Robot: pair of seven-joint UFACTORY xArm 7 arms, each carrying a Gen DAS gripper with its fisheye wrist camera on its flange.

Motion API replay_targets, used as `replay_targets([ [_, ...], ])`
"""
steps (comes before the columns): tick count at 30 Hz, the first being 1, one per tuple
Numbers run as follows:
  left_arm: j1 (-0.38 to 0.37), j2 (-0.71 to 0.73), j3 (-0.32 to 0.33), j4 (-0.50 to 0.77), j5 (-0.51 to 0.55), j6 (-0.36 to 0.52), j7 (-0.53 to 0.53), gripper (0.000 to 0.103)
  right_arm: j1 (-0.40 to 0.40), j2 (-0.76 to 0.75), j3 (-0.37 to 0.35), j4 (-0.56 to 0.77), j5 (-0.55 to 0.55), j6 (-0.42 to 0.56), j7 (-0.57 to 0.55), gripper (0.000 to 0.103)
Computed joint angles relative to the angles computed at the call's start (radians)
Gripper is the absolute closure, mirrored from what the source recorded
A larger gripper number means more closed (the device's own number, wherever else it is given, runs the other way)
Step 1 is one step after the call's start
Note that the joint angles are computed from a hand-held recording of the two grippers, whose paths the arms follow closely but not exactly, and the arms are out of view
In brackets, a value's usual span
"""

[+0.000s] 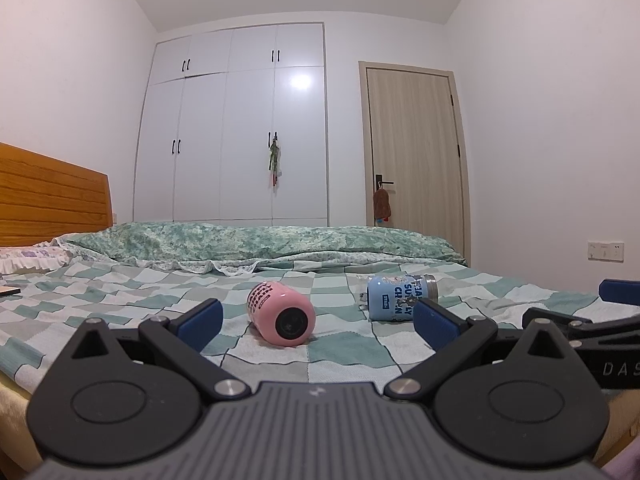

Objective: Flip cup upright

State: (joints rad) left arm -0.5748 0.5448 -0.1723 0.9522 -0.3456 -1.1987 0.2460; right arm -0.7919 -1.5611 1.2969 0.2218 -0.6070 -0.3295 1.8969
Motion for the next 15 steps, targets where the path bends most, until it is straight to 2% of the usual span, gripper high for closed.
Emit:
replay_targets([
  [3, 0.012, -0.015, 0.001, 0.006, 0.025, 0.031, -0.011, 0.0, -0.018, 0.014, -0.001, 0.007, 0.034, -0.013, -0.041, 0.0],
  [7, 0.025, -0.043, 0.01, 0.031, 0.044, 0.1, 0.002, 0.0, -0.087, 0.026, -0.01, 0.035, 0.085, -0.061, -0.106, 0.0],
  [9, 0.037, -0.065, 0.013, 0.055, 0.055, 0.178, 0.005, 0.0, -0.143, 0.027, -0.01, 0.054, 0.118, -0.104, -0.138, 0.0],
  [15, 0.05, -0.111, 0.048, 0.193, 0.034, 0.507, 0.03, 0.0, -0.349, 0.098, -0.015, 0.153, 0.202, -0.257, -0.255, 0.0],
])
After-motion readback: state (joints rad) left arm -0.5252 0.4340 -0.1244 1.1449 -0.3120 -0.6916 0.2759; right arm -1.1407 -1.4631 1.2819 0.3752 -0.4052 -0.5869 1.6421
